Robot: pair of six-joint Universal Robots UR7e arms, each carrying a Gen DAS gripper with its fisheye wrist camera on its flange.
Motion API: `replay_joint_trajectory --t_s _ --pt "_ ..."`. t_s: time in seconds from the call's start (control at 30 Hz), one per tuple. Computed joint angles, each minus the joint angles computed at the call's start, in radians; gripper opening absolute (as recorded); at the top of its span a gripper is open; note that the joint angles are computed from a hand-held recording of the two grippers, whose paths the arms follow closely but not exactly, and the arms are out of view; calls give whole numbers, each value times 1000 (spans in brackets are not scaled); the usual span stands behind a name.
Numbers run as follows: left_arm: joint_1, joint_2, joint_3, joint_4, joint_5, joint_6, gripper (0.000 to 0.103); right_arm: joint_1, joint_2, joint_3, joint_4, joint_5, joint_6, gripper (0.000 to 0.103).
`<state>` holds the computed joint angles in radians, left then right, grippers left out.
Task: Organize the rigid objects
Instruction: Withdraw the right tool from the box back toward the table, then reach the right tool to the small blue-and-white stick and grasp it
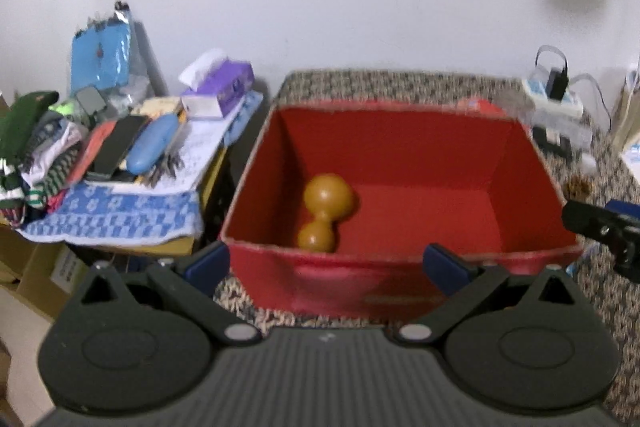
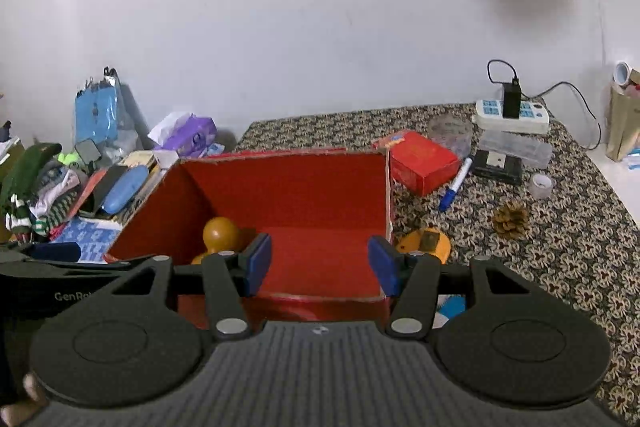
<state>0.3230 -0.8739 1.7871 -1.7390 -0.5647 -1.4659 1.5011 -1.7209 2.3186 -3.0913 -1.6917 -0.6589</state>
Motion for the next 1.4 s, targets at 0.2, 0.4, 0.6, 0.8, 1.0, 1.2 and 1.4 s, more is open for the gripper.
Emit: replay_joint_trajectory --t_s 0.2,0.4,0.6,0.8,1.0,1.2,1.4 --pt "2 -14 18 -18 -55 25 102 -21 -41 9 75 4 10 40" --pt "-6 -27 103 -203 -114 145 102 -42 -58 23 125 -26 -39 40" --pt "9 -2 177 -465 -225 333 100 -116 -87 16 193 -85 -21 40" --pt "-13 82 153 -628 -243 512 101 -220 -120 -36 328 -60 50 40" --pt "3 181 78 -723 -321 600 101 -314 -114 -119 404 -27 51 40" --pt "14 287 -25 -728 -369 591 101 -409 -82 -222 466 -7 24 40" --pt "19 381 -147 -667 -369 557 101 -456 -11 -334 551 46 -21 39"
